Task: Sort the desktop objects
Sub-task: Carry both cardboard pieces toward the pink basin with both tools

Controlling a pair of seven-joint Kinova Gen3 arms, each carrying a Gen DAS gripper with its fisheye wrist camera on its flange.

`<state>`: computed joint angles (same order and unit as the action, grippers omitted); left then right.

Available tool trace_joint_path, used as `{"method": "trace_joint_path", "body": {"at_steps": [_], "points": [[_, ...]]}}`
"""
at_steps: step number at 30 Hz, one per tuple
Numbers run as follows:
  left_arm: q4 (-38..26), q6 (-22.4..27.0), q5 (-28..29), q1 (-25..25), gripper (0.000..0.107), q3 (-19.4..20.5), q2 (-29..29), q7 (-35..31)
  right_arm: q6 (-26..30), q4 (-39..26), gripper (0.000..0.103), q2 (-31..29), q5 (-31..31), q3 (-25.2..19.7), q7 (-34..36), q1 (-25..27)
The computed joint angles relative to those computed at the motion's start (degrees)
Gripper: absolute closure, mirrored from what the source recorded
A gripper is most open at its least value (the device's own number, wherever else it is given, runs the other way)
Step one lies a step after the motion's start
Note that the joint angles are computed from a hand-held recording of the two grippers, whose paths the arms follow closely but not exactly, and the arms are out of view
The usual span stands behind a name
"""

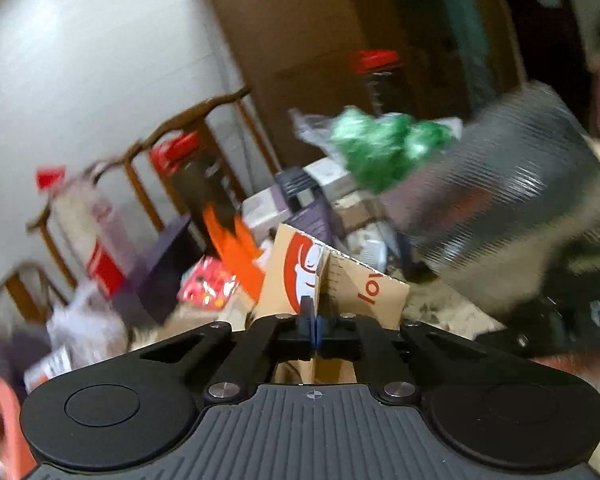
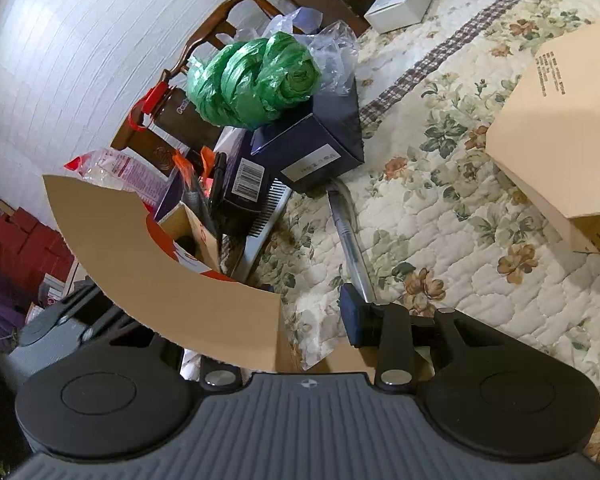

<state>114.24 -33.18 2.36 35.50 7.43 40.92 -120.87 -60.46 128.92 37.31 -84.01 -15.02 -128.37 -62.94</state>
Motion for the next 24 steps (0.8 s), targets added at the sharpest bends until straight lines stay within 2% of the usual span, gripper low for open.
{"method": "trace_joint_path", "body": {"at_steps": [2, 4, 8, 10, 13, 19, 24], "points": [[1.22, -0.91, -1.92, -2.82, 0.107, 2.13, -0.31, 2.65, 0.02, -0.24, 0.062, 0.03, -0.33, 0.03, 0.91, -0.01], [2.97, -1.68, -6.56, -5.93, 0.107, 3.93, -1.18, 7.30, -0.04, 0.12, 0.060, -0.03, 0.77, -0.01, 0.65, 0.02], [7.60, -3.25, -15.88, -14.78, 0.107, 10.82, -3.16, 14.35, -2.12, 2.64, 0.061, 0.96, 9.07, -0.64, -5.80, 0.74], [10.54, -5.30, -19.64, -16.70, 0.107, 11.47, -3.93, 17.06, -2.01, 2.31, 0.061, 1.14, 10.23, 1.23, -5.09, -1.06], [13.57, -9.20, -20.18, -15.73, 0.107, 9.10, -4.29, 18.53, -3.21, 1.31, 0.061, 1.40, 10.17, 1.62, -2.22, -2.28], [16.85, -12.60, -23.19, -18.20, 0.107, 8.20, -5.03, 22.56, -4.15, 2.31, 0.061, 2.44, 19.11, 1.65, -5.23, -0.75], [19.52, -13.68, -27.75, -21.94, 0.107, 8.49, -7.21, 26.41, -6.03, 2.82, 0.061, 2.63, 23.33, 1.60, -6.71, -1.27]]}}
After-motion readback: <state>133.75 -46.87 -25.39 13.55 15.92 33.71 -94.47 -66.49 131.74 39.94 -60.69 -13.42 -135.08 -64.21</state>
